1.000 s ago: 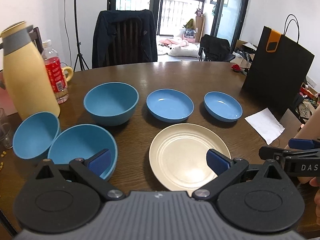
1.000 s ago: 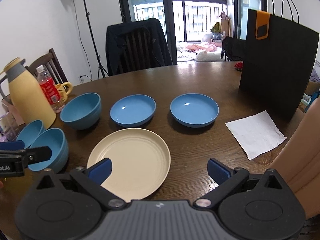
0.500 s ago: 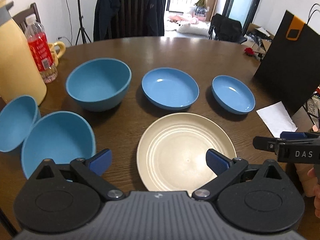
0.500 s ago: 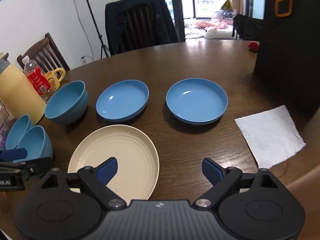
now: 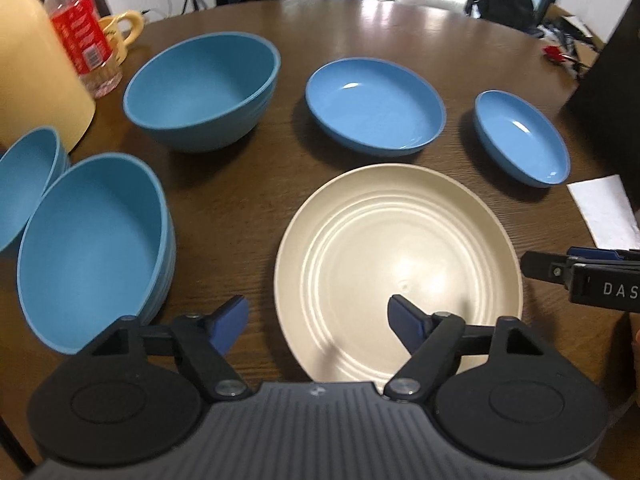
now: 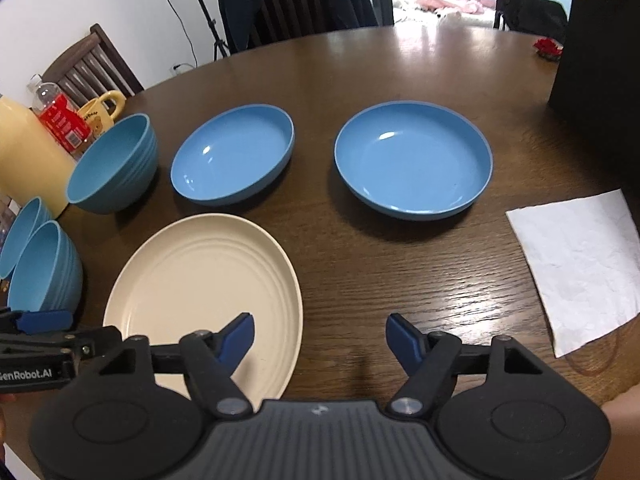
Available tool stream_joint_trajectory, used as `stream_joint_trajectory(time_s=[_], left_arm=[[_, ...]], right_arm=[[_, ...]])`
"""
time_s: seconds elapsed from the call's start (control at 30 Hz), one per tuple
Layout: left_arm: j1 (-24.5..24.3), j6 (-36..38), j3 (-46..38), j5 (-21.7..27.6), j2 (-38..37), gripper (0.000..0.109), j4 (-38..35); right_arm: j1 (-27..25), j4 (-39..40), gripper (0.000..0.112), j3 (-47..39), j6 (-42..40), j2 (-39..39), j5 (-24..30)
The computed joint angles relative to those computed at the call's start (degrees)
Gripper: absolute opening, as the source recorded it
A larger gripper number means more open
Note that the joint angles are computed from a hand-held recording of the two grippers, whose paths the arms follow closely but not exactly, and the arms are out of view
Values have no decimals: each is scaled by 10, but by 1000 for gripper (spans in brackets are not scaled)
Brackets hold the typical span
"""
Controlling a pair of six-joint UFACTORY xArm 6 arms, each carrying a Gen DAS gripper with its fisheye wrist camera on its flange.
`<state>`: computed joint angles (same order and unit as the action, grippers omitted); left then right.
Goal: Organize plates and bowls
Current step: 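Move the left gripper to the cream plate rim while the right gripper approaches it too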
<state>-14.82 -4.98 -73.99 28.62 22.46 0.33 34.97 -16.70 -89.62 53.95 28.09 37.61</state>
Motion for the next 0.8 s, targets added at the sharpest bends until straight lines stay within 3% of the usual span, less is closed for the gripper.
stream_joint_trajectory(time_s=[0.17,0.43,0.8], left_arm=[[5,-18,-34,45,22,67,-5],[11,-53,-76,94,54,44,8],[18,-64,-108,115,81,24,-9]], right_arm=[[-11,44,66,-29,-47,28,7],[-23,99,45,-93,-95,80,31],[-31,140,31,-114,-130,105,22]])
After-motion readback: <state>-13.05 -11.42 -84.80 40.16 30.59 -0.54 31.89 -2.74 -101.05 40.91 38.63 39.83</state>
